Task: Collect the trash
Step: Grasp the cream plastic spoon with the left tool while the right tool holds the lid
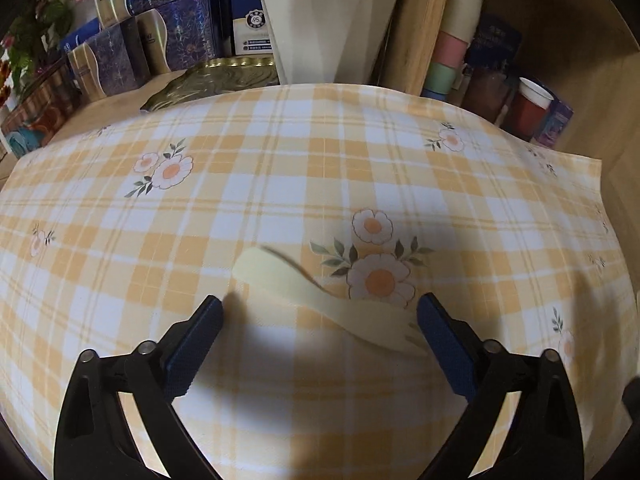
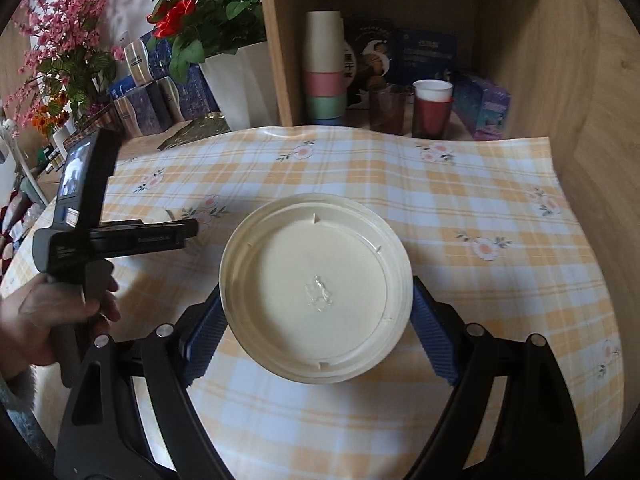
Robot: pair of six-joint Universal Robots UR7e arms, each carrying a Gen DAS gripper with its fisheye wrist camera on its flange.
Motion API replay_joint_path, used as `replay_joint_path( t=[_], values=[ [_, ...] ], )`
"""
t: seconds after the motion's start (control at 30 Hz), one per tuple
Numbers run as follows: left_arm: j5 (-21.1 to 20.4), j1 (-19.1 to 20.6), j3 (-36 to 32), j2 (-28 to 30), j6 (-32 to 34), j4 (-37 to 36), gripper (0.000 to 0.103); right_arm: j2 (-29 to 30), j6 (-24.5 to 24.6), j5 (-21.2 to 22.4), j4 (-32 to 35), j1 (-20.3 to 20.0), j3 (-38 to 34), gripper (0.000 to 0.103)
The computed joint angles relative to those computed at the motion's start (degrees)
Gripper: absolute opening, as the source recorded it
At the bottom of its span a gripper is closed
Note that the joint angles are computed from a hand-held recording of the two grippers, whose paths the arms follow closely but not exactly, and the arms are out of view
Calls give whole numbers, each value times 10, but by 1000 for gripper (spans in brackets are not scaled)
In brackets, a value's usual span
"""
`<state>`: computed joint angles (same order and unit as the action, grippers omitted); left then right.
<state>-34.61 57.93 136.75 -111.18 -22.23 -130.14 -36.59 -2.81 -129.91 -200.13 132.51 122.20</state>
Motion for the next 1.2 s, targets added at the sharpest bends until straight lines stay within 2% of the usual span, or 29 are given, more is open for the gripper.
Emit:
replay_joint_path(
  t=[0.07, 0.2, 0.3, 0.43, 0.53, 0.6, 0.63, 0.73, 0.8, 0.83, 0.87, 0.9, 0.93, 1.07, 1.2],
  values=[
    [-13, -1, 2, -23, 15, 20, 85, 0, 7, 9, -12, 0, 8, 84],
    [-44, 7, -12, -51, 50, 70, 80, 2, 23, 33, -16, -1, 14, 84],
    [-44, 10, -16, -63, 69, 89, 80, 10, 25, 32, -10, 3, 9, 84],
    [-42, 7, -26, -66, 47, 124, 80, 13, 28, 38, -13, 6, 8, 84],
    [-45, 15, -33, -47, 24, 111, 80, 16, 26, 37, -9, 6, 6, 84],
    [-40, 14, -30, -36, 10, 93, 85, 17, 28, 34, -2, 6, 4, 84],
    [-32, 11, -27, -29, 3, 89, 89, 17, 31, 34, 1, 5, 3, 84],
    [-2, -3, -14, -26, -2, 96, 90, 14, 38, 40, -2, 5, 6, 84],
    [12, -13, 3, -41, 29, 84, 83, 13, 36, 42, -7, 6, 8, 84],
    [12, -16, 10, -51, 46, 74, 72, 13, 34, 41, -9, 6, 8, 84],
    [8, -17, 12, -61, 60, 72, 56, 13, 35, 42, -10, 6, 9, 84],
    [2, -18, 10, -65, 71, 75, 45, 14, 37, 44, -9, 5, 10, 84],
    [-1, -19, 7, -66, 76, 83, 21, 15, 40, 46, -8, 4, 9, 84],
    [-36, -2, -12, -64, 91, 98, 21, 17, 54, 54, 5, 6, 7, 84],
    [-65, -5, -9, -97, 82, 120, 21, 17, 57, 50, 3, 21, 9, 84]
  ],
)
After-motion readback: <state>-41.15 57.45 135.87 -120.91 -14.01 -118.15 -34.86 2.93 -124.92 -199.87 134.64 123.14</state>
